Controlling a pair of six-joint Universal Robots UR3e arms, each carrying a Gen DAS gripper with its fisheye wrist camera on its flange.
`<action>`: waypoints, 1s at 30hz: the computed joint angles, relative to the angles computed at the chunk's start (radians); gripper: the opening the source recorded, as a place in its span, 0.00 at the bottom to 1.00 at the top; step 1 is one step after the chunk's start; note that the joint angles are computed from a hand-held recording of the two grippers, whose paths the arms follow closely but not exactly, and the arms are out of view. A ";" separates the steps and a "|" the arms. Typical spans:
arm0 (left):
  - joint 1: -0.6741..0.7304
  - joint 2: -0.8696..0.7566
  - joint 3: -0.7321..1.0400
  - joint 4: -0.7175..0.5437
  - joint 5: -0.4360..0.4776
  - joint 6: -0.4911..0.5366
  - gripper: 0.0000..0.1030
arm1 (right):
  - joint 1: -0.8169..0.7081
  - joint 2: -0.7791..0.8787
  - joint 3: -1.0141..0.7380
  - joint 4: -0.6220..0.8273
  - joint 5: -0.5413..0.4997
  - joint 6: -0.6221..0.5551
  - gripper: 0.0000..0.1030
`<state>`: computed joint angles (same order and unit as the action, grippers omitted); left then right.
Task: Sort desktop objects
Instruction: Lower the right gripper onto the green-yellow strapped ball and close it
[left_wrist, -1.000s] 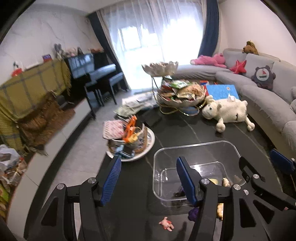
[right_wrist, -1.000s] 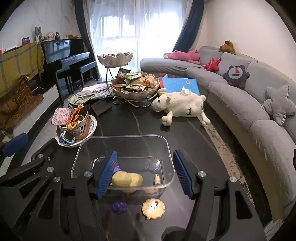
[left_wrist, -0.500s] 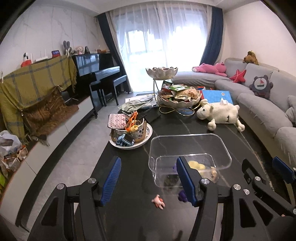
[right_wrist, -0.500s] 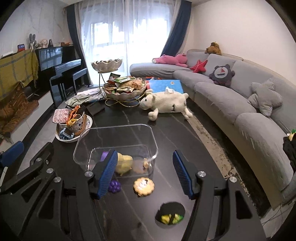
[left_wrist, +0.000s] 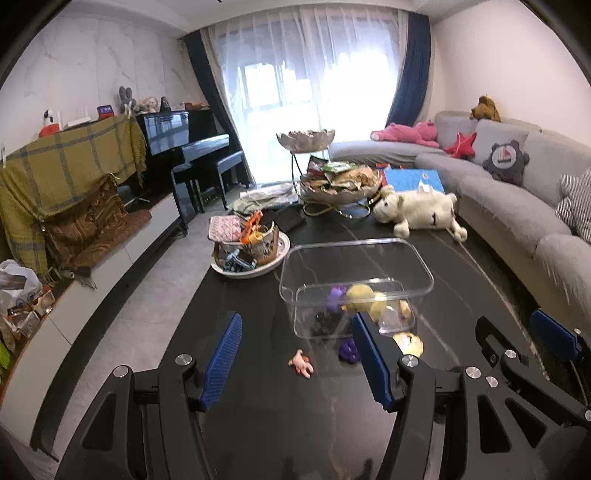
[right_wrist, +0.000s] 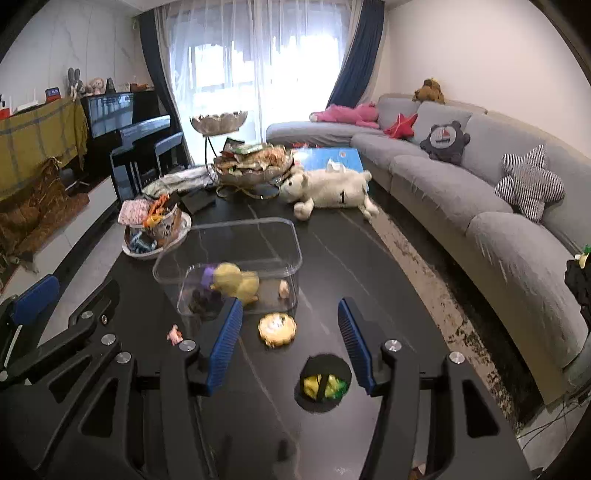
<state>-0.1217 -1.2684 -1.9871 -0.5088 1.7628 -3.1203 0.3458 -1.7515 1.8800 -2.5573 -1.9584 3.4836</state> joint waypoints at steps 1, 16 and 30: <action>-0.015 -0.010 -0.002 0.002 0.017 -0.006 0.57 | -0.005 -0.004 0.016 -0.008 0.002 0.002 0.51; -0.025 -0.150 -0.137 0.117 0.000 0.005 0.57 | -0.068 0.046 0.232 -0.168 0.091 0.017 0.46; -0.129 -0.313 -0.124 0.215 0.087 -0.014 0.57 | -0.206 0.048 0.340 -0.199 0.224 -0.026 0.46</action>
